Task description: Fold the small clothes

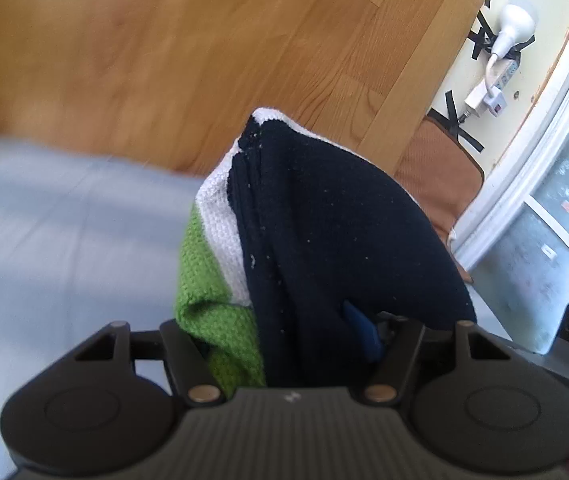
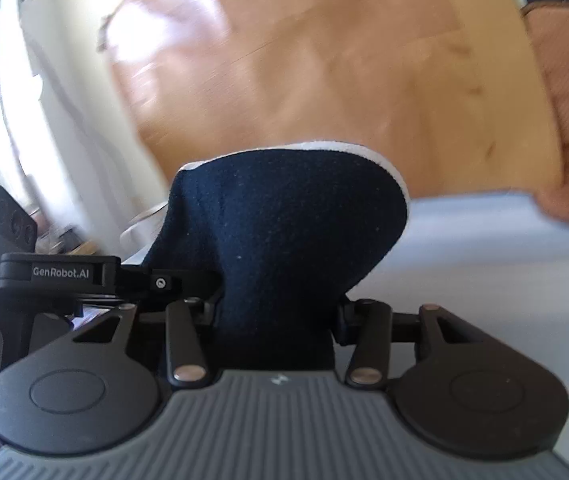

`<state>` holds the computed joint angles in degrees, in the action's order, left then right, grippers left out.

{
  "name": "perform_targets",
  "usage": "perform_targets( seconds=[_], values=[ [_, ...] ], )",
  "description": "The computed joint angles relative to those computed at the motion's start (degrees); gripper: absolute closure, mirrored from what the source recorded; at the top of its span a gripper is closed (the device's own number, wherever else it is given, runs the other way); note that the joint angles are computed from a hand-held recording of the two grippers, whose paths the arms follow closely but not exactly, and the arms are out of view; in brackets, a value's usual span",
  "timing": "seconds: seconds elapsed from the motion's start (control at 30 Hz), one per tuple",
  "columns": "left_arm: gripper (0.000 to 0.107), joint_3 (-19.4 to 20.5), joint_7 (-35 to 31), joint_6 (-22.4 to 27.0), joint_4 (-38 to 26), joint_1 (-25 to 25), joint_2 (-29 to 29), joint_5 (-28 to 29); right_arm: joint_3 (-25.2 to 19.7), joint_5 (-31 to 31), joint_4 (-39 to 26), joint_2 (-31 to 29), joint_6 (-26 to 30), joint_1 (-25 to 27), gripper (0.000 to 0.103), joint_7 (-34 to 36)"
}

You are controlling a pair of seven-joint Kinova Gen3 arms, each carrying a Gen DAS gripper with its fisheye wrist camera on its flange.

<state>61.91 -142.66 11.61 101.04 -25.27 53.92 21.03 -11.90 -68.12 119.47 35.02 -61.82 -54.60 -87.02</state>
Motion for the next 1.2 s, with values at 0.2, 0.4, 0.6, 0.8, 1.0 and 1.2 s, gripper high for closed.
perform_targets(
  seconds=[0.2, 0.4, 0.6, 0.8, 1.0, 1.2],
  values=[
    [0.045, -7.2, 12.7, -1.2, -15.3, 15.9, 5.5, -10.4, 2.9, 6.5, 1.3, 2.3, 3.8, 9.9, 0.053, -4.1],
    [0.021, -16.9, 13.3, -7.4, -17.7, 25.1, 4.5, -6.6, -3.4, 13.0, 1.9, 4.8, 5.3, 20.9, 0.039, -11.5],
    [0.017, -20.1, 13.0, -20.8, -10.0, 28.9, 0.7, -6.2, -1.6, 18.8, 5.2, 5.4, 4.2, 20.4, 0.028, -19.4],
    [0.011, -27.1, 18.7, -26.8, -5.4, 33.8, -4.0, -4.7, -0.4, 14.6, 2.8, 5.0, 5.4, 18.5, 0.021, -16.2],
    [0.008, -30.3, 24.2, -34.3, 3.6, 34.6, -8.4, -5.7, -0.4, 5.9, 0.6, 4.8, 5.3, 15.1, 0.019, -8.5],
    [0.007, -35.5, 27.1, -37.6, 9.5, 37.8, -12.1, -7.4, -4.4, -0.1, 3.5, 4.3, -1.1, 12.1, 0.016, -13.2]
  ],
)
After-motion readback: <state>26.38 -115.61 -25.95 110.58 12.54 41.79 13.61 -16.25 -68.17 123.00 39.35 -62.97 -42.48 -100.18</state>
